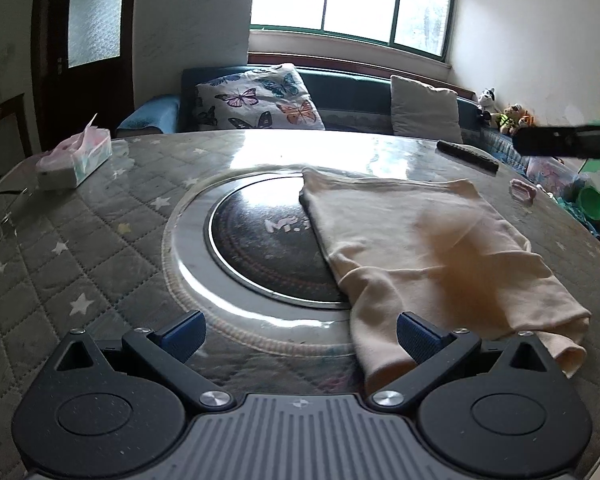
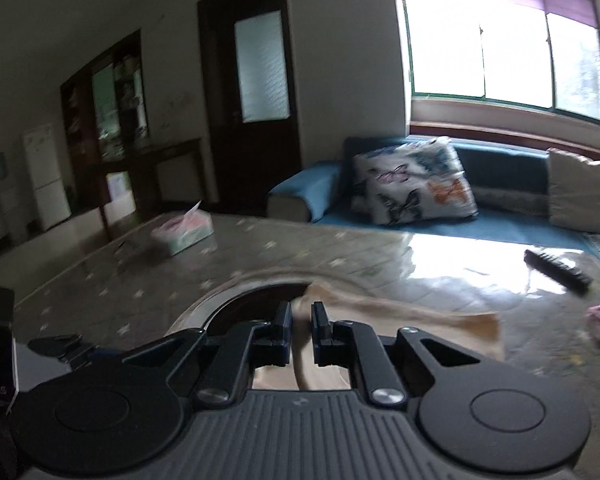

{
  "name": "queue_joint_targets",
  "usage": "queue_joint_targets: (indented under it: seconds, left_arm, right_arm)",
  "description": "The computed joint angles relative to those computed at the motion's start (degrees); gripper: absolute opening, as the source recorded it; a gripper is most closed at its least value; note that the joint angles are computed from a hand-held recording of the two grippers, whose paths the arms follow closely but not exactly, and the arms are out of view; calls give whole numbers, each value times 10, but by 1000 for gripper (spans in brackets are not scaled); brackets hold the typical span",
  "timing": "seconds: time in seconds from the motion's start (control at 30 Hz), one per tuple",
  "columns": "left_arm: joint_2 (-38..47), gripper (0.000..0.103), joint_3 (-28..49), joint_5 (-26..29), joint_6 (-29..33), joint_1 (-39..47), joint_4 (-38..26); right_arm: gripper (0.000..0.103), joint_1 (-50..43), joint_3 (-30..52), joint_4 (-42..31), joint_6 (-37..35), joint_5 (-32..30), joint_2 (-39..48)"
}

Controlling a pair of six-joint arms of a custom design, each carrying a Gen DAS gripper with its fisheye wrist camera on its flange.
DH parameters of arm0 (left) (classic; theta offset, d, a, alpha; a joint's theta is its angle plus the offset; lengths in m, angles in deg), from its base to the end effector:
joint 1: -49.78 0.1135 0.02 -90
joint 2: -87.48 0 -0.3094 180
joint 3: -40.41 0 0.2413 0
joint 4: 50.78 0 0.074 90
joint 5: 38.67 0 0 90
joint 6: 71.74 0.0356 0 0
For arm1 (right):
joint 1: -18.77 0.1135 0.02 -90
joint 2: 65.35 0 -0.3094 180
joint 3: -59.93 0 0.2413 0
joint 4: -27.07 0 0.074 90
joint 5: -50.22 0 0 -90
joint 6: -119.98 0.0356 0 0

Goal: Fold clothes

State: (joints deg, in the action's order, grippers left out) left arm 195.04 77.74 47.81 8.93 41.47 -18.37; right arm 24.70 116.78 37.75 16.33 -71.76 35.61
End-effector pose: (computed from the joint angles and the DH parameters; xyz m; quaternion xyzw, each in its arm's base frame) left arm 0.2789 -0.0385 0.1142 -0.0215 0.8975 -0.0401 0.4386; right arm 0.3353 0.0538 0.1919 -0.2726 0.8120 0.2114 0.4708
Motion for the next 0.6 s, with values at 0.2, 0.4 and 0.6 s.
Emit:
queue_joint_targets:
  seconds: [0.2,0.4,0.6]
  left_arm:
    - [2,103,2,-8,-6,0,-1]
    - [6,103,34,-24,-3,-33,-30]
    - [24,84,59,-59,10,-77,-32]
  right_arm:
    - [17,-24,-20,-32,-49,2,-21]
    - [17,-100,-18,-92,-120,28,22]
    - [18,-165,-27,-90,-155,36,87]
